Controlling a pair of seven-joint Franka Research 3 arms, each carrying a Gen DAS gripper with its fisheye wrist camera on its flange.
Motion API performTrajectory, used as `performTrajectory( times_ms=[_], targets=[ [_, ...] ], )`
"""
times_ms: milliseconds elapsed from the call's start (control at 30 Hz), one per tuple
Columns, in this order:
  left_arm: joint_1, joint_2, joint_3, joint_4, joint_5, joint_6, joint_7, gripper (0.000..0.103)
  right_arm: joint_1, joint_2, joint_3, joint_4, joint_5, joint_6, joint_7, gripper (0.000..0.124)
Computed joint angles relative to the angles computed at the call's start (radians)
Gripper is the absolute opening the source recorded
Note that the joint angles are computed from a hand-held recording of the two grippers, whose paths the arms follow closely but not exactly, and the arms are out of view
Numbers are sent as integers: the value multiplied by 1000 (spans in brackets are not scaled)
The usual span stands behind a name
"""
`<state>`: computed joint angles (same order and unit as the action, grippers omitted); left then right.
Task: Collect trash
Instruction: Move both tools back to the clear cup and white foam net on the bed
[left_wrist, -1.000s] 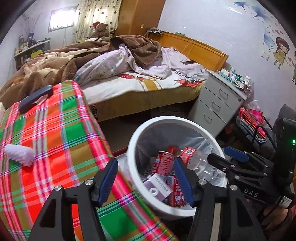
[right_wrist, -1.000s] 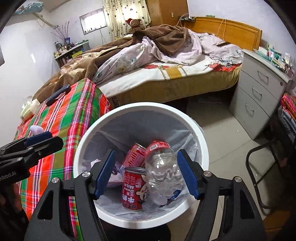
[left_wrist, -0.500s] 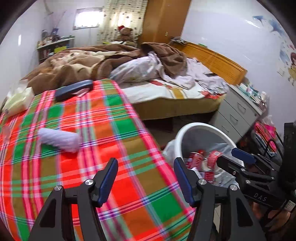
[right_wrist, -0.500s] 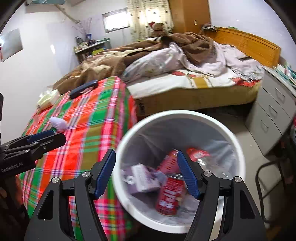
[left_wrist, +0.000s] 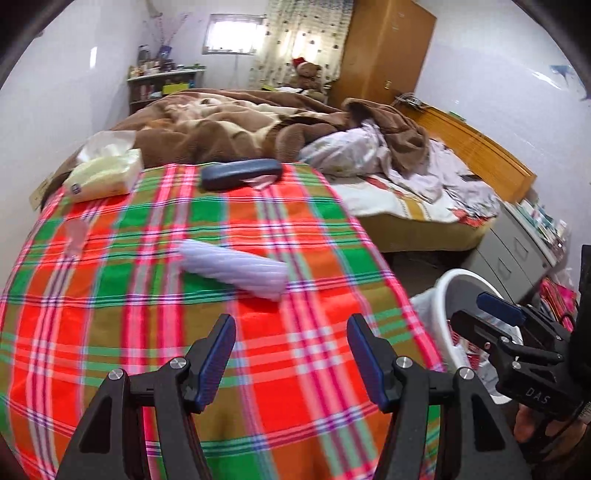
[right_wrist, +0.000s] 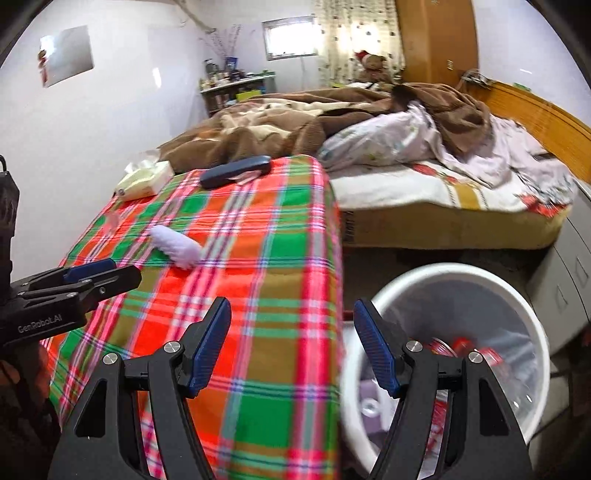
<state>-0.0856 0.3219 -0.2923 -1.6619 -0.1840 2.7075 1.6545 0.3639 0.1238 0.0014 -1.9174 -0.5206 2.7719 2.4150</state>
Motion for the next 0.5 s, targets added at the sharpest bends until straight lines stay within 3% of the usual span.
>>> performTrajectory(
  times_ms=[233, 500],
  targets=[
    [38, 25, 27, 29, 6, -8, -8, 62, 17, 116, 18, 139, 157, 2, -178, 70],
    [84, 80, 68, 99, 56, -20, -78, 62, 66, 277, 0, 357, 273, -62, -387, 70]
  ],
)
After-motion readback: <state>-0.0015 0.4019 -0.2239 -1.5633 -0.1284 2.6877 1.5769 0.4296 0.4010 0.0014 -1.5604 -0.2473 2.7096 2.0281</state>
